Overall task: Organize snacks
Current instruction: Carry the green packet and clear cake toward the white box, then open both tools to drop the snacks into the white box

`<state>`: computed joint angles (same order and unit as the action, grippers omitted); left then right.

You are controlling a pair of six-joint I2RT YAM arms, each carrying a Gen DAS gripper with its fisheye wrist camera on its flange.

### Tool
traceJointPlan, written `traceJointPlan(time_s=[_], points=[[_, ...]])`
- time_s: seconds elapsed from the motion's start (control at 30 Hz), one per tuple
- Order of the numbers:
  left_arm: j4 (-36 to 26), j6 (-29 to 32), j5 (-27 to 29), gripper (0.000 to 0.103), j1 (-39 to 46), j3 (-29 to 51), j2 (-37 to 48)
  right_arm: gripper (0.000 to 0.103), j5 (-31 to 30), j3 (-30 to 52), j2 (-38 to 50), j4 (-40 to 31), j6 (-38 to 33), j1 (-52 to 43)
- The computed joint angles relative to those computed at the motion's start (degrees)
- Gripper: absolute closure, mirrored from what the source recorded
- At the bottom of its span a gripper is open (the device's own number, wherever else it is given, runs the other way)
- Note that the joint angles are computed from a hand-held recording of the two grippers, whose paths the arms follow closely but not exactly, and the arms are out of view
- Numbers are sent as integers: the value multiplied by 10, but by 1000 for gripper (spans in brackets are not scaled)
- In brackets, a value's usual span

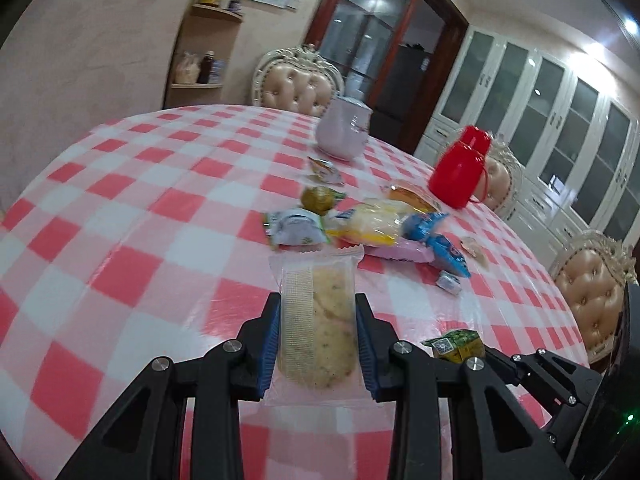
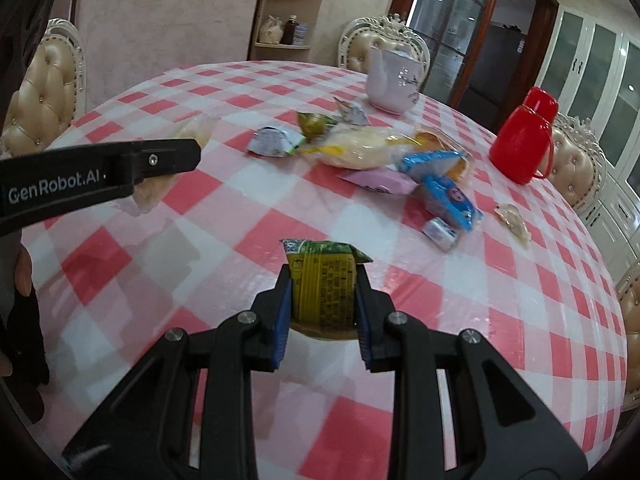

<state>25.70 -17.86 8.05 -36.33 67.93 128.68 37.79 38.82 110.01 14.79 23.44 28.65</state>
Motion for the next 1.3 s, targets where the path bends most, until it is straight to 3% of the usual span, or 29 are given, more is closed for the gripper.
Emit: traceJointPlan(time_s=[0.2, 0.6, 0.67, 0.9, 1.13, 1.3], points=[[75, -9, -3, 67, 28, -103, -50, 71, 14, 30, 14, -20, 19, 35], [189, 41, 36, 67, 158, -332, -178, 71, 32, 116, 57, -63, 35, 130], [205, 53, 52, 67, 197, -373, -201, 71, 10, 128, 62, -51, 31, 148], [217, 107, 109, 67, 362, -458, -263, 71, -156, 184, 99, 38, 3, 199], [184, 162, 152, 67, 502, -453, -252, 71, -265, 318, 195, 12, -17, 231], [161, 169, 130, 67, 530, -428, -229, 70, -324, 423, 261, -35, -28, 252]])
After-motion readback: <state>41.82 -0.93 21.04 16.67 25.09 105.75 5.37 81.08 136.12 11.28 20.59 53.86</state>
